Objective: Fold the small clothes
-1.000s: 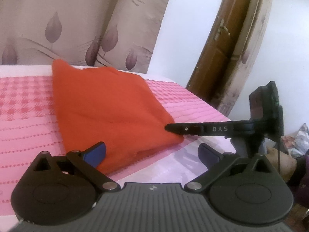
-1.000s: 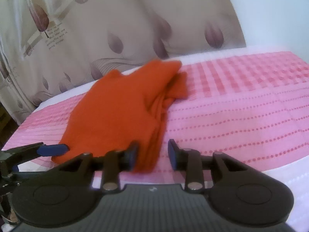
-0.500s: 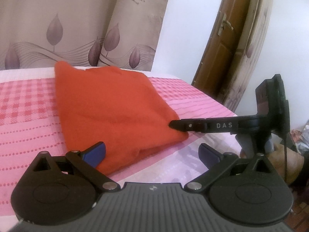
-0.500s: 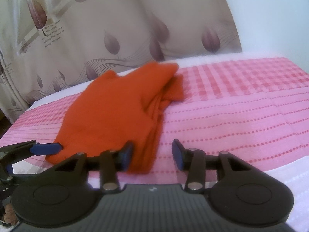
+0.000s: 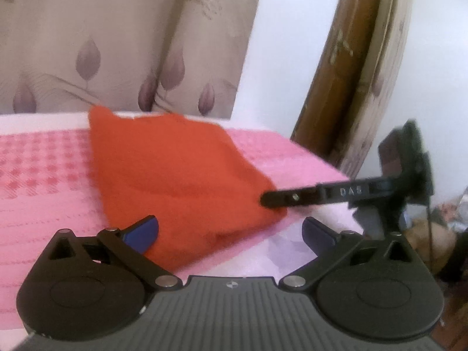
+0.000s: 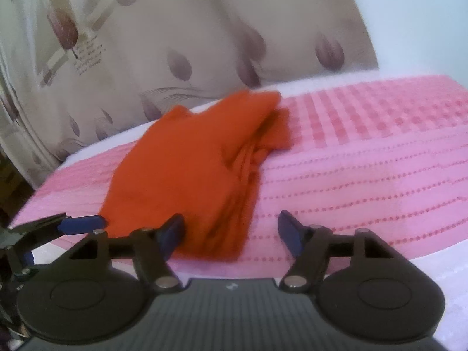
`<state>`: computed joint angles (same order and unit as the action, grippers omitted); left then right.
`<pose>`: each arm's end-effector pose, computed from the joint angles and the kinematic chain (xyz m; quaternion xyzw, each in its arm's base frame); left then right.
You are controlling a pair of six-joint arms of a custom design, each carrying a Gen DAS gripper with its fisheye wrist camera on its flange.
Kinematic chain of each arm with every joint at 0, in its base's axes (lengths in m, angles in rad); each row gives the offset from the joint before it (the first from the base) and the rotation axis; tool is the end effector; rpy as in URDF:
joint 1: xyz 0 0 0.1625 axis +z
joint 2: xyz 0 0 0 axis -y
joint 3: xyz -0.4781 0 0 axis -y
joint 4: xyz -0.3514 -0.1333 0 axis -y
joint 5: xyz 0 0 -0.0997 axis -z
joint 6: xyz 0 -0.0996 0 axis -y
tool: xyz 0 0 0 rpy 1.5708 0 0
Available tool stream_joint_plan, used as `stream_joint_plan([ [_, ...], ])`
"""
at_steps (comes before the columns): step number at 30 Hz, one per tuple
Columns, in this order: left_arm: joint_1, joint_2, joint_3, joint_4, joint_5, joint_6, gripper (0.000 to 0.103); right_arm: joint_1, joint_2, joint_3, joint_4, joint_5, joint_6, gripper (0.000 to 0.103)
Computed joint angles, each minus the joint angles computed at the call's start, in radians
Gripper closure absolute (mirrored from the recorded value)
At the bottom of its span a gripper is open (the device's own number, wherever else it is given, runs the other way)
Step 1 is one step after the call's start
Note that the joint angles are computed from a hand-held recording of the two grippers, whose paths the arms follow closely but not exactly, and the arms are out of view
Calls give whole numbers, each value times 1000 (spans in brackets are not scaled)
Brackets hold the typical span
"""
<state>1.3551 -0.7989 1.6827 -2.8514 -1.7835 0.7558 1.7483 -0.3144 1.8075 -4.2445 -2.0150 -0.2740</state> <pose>-0.0371 -0.6941 0.1822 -0.4736 -0.8523 0.2167 0.0480 0.1956 -0.5776 0.0180 0.0619 -0.8172 0.5335 0.2090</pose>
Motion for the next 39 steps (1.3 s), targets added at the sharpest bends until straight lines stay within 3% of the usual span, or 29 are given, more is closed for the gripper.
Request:
stream_joint_plan([
  [4, 27, 26, -171, 154, -50, -137, 0, -34, -58, 64, 50, 111, 84, 22],
  [8, 38, 129, -433, 413, -32, -250, 1, -46, -99, 53, 136, 120, 69, 22],
  [13, 62, 276, -744, 769, -105, -300, 1, -78, -143, -3, 284, 193, 71, 21],
  [19, 81, 442, -1073, 1026, -207, -335, 4, -113, -173, -104, 493, 321, 46, 21],
  [22, 71, 491, -1174, 1120, -192, -293, 6, -132, -174, -145, 553, 387, 32, 20],
  [25, 65, 494, -1154, 1097, -189, -265, 9, -159, -171, -167, 573, 474, 54, 20],
  [27, 64, 461, -1061, 1000, -190, -271, 18, -168, -164, -181, 574, 512, 77, 20],
  [28, 65, 449, -1019, 943, -184, -281, 28, -168, -161, -189, 581, 518, 77, 20],
  [29, 64, 440, -988, 900, -172, -293, 40, -162, -154, -199, 579, 505, 70, 21],
  [32, 60, 427, -941, 820, -125, -351, 60, -140, -135, -224, 576, 439, 53, 52],
  [36, 48, 361, -791, 657, -62, -368, 63, -116, -102, -240, 513, 379, 61, 64],
  [39, 39, 308, -689, 567, -37, -367, 64, -96, -70, -254, 445, 340, 52, 67],
])
